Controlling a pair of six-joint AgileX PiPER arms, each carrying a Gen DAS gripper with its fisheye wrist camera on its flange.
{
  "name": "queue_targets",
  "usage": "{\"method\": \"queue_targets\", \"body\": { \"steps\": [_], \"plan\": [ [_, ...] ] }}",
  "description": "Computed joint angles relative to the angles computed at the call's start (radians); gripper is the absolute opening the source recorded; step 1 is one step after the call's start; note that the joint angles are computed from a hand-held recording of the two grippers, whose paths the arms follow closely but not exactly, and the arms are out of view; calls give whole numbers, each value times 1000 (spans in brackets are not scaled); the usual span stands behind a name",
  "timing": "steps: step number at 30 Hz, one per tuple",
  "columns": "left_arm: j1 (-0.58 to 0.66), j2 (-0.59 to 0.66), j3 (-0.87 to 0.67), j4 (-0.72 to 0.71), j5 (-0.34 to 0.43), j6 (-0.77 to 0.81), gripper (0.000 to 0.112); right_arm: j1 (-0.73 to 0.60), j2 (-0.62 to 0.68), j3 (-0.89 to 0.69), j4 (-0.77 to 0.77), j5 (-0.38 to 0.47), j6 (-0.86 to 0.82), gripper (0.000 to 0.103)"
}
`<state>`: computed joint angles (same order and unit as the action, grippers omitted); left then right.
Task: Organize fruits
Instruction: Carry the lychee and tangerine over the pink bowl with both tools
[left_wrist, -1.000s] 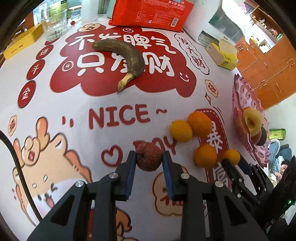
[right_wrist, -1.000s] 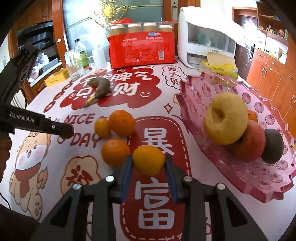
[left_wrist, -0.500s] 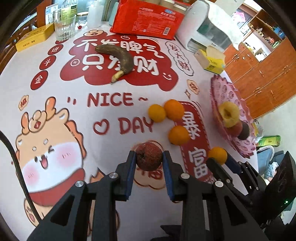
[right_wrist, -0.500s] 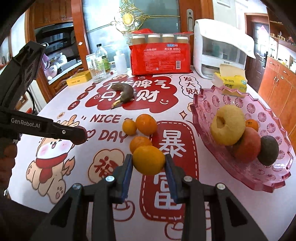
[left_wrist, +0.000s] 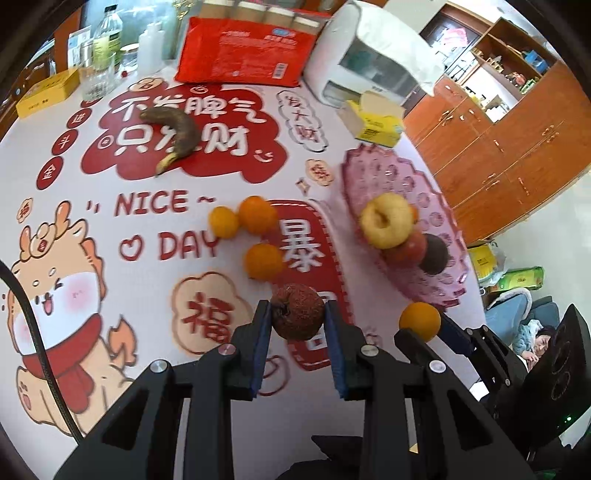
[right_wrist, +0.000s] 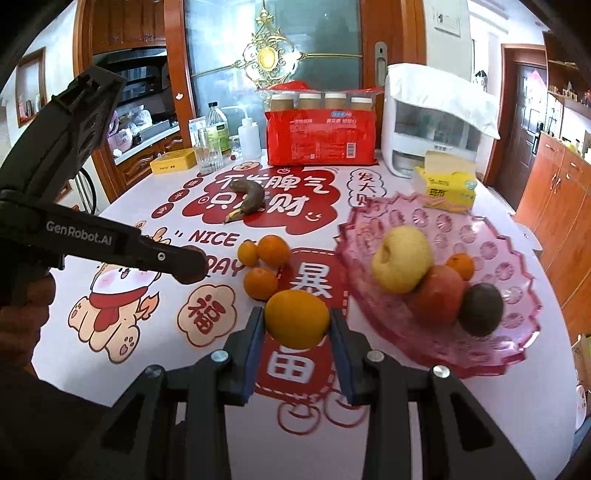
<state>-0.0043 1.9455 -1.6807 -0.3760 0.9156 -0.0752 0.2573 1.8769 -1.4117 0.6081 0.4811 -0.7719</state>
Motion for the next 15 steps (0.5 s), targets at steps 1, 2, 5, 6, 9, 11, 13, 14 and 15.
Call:
{"method": "queue_targets", "body": {
  "steps": [1, 2, 5, 6, 9, 11, 13, 14, 15],
  "plan": [
    [-15, 2, -8, 6, -6, -19, 27, -12, -5, 2, 7, 8, -15, 35],
    [-26, 6, -18, 11, -8, -33, 27, -28, -12, 2, 17, 19, -35, 35],
    [-67, 31, -66, 25, -1, -89, 27, -75, -22, -4, 43, 53, -89, 35],
    [-81, 40, -82, 34, -1, -109, 27, -95, -23, -10, 51, 70, -107, 35],
    [-118, 62, -122, 55, -4, -153, 27, -140, -20, -30, 58, 108, -138, 35],
    [-151, 85, -165, 78, -4, -190, 27, -171, -15, -44, 70, 132, -168, 35],
    [-173, 110, -206, 93, 0, -213, 27, -202, -3, -66, 76, 155, -190, 35],
    [-189, 126, -234, 108, 6, -231, 27, -213, 2, -75, 79, 162, -198, 35],
    [-198, 135, -250, 116, 8, -241, 27, -227, 10, -86, 83, 173, -210, 35]
  ]
}}
